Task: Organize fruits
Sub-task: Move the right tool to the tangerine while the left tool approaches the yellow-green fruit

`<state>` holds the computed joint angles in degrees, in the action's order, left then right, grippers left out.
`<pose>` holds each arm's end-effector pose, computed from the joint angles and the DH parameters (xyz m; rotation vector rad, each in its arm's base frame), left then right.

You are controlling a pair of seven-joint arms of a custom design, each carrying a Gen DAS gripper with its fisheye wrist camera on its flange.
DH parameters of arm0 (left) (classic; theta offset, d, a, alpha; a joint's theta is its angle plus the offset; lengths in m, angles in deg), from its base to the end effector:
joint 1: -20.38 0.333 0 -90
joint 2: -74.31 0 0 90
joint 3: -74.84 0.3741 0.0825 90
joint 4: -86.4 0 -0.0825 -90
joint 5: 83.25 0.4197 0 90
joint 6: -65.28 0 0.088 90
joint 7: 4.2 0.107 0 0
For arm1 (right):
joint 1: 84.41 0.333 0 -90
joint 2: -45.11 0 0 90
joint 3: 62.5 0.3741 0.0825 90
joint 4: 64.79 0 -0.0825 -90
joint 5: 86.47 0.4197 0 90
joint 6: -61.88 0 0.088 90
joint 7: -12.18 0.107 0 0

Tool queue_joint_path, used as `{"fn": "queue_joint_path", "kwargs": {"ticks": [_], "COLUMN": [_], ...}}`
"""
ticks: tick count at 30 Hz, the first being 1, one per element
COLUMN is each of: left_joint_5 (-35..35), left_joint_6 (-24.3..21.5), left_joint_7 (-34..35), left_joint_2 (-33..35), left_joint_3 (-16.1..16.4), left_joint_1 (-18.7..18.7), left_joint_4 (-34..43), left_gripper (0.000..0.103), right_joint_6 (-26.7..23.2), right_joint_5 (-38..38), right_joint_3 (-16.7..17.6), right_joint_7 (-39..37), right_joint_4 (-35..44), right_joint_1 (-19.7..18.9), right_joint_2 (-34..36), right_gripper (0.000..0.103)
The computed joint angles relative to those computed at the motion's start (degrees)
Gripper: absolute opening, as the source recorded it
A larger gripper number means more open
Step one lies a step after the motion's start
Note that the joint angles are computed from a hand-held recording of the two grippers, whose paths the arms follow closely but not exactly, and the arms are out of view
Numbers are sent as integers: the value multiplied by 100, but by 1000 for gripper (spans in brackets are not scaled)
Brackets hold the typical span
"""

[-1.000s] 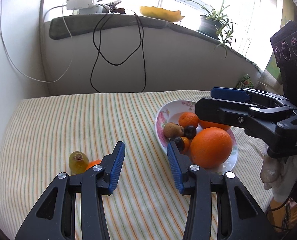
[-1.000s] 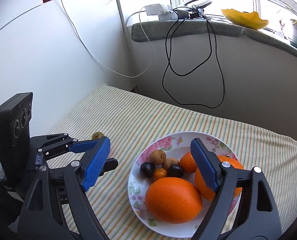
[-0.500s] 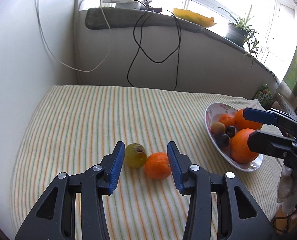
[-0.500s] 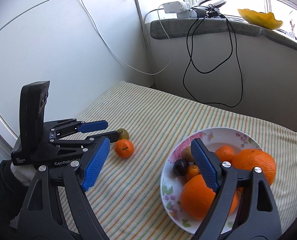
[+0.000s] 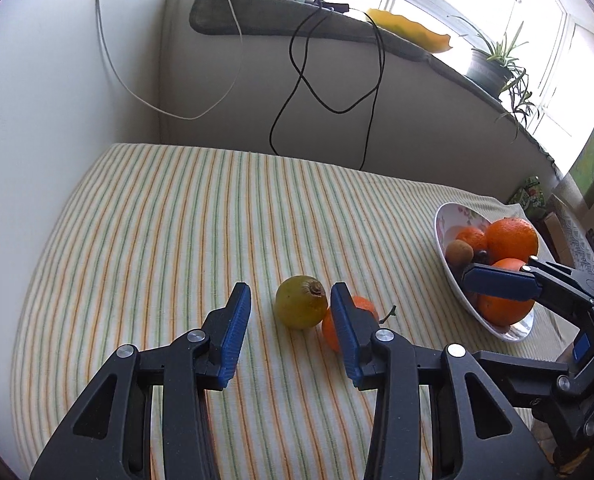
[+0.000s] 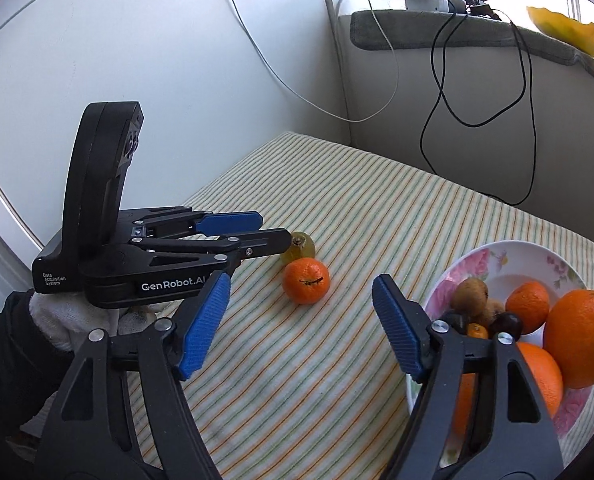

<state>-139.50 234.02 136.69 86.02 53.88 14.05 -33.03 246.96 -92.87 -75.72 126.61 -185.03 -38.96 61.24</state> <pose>0.5999 -0.2360 0.4199 -1.4979 2.3118 -1.1195 0.5546 0.3761 0.4216 -1.8595 1.3860 -0.4139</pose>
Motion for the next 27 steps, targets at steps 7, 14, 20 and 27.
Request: {"fn": "queue_joint_path", "kwargs": {"ticks": [7,14,20,27], "left_joint_5": [-267,-365,-95,81], "left_joint_6": [-184,-532,-875,-1078], "left_joint_7": [144,252,148,106], "left_joint_2": [65,51,94,186], "left_joint_3": [26,94,211,229], "left_joint_1": [114,122,23,26], "left_joint_4": [81,150,248,371], "left_gripper": [39,39,39,39], "right_joint_6": [-130,-502,-785,-926], "right_joint_5": [69,-293,-916,-1258], "right_joint_3": [574,346,-113,233], "right_joint_7": [-122,170,755,1029], "right_joint_4": [101,340,615,818], "right_joint_1": [-500,-304,80,-304], "right_joint_2": [111,326,533,670], "right_gripper": [69,60,53,53]}}
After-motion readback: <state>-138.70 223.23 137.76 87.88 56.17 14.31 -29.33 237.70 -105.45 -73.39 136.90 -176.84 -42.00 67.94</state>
